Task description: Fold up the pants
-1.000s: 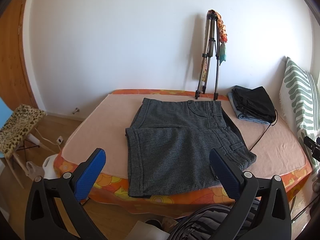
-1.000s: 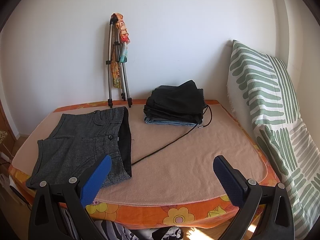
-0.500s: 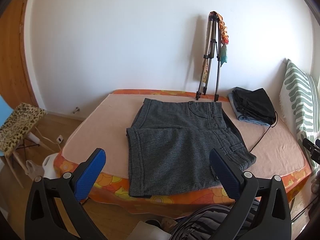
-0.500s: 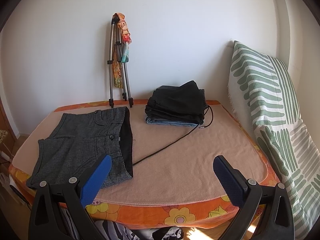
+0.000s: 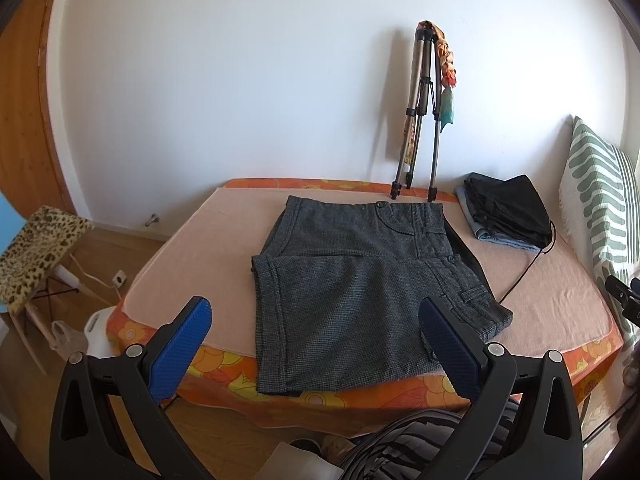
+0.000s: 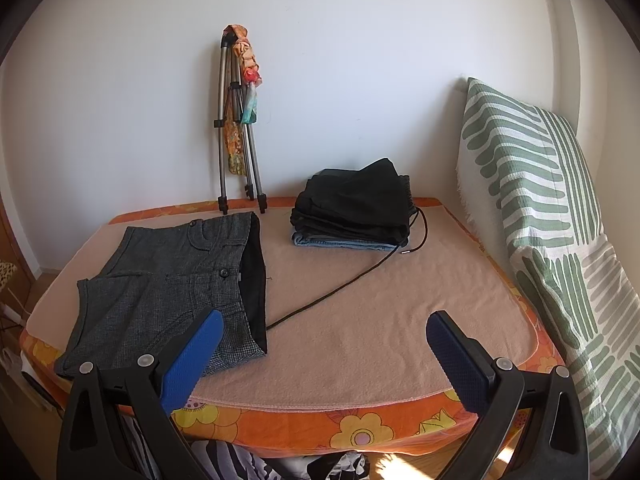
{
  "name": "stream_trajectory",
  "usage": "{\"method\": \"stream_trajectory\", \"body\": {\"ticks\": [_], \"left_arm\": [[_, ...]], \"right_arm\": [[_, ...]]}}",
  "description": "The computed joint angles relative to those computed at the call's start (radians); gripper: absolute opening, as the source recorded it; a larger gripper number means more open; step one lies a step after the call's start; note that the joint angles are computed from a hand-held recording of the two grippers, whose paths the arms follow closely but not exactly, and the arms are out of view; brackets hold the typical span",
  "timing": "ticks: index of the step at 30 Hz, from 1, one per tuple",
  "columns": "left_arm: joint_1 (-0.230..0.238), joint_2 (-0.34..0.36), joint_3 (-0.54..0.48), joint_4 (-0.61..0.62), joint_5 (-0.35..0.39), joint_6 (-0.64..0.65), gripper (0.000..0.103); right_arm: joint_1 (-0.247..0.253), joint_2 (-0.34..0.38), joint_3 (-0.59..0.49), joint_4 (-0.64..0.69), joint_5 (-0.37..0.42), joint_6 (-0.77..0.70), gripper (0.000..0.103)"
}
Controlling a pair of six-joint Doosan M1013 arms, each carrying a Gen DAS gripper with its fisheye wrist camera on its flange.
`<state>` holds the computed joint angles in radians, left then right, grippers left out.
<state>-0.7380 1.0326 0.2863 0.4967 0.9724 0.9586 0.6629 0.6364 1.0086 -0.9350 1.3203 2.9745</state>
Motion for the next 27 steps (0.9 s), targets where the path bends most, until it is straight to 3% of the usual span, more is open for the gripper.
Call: {"method": "stream_trajectory", "body": {"ticks": [27], "left_arm": [[-0.002, -0.009, 0.019, 0.009, -0.011, -0.002, 0.103]], "right_arm": [[0.000, 0.001, -0.003, -0.003, -0.002, -0.005, 0.103]]}}
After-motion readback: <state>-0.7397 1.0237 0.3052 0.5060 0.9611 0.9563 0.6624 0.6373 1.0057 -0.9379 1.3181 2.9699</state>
